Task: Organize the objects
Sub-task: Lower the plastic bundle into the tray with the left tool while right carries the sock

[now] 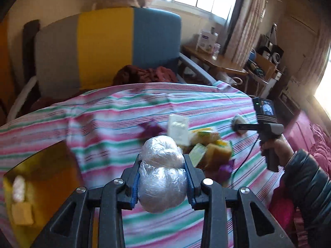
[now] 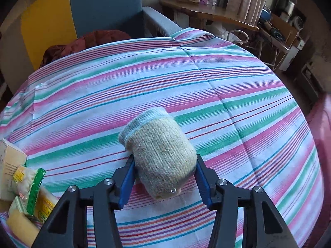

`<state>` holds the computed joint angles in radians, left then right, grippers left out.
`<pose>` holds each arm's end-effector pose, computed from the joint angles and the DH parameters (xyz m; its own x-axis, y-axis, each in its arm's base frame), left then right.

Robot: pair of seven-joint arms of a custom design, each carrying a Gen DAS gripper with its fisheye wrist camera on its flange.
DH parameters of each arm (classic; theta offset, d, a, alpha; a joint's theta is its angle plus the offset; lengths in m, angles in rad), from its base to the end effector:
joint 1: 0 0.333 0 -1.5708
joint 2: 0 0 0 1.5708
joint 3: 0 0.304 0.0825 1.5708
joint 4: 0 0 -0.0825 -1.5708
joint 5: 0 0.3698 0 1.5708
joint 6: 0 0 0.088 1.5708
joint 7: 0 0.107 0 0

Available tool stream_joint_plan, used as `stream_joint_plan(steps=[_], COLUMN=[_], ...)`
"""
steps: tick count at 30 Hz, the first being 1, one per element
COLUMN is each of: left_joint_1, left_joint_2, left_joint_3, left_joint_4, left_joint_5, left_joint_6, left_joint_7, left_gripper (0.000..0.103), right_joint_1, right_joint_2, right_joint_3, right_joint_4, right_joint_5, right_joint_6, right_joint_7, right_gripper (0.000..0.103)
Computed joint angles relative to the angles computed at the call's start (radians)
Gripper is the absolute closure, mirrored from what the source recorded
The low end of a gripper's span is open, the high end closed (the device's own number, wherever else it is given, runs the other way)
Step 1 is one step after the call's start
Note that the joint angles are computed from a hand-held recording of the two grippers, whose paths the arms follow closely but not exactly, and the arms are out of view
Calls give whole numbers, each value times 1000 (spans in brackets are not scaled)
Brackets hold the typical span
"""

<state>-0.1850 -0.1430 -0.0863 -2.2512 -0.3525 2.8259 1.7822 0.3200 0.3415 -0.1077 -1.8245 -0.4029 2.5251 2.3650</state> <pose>0.5181 -0.1277 0.5017 -0.2437 -0.9581 0.1504 -0.7486 0.0873 -0.6572 0.6347 0.1468 0.3839 -0.2871 -0.9568 0.0460 -0.8579 0.2355 -0.4567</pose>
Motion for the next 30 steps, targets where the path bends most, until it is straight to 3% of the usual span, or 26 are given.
stream_joint_plan(steps=[4, 11, 16, 19, 23, 30], left_joint_1=[51, 222, 313, 315, 257, 260], left_joint_2=[-128, -309, -383, -381, -362, -265], left_joint_3=[50, 130, 182, 209, 276, 262], left_joint_4=[-153, -373, -481, -520, -542, -506], left_joint_5=[32, 216, 306, 326, 294, 297], left_joint_6=[29, 60, 64, 79, 105, 139], left_joint_7=[-52, -248, -303, -305, -263, -235], left_gripper=[68, 68, 68, 68, 68, 68], right_joint_1=[1, 10, 25, 31, 40, 87], right_joint_2=[-35, -93, -150, -202, -241, -265], right_joint_3=[16, 50, 69, 89, 126, 190], right_joint_4=[-34, -85, -129, -161, -167, -130], right_joint_5=[24, 18, -32, -87, -154, -249], right_joint_6=[-31, -113, -140, -125, -117, -42], right_joint_7=[-4, 8, 85, 148, 203, 281], right_gripper=[50, 50, 50, 50, 50, 50])
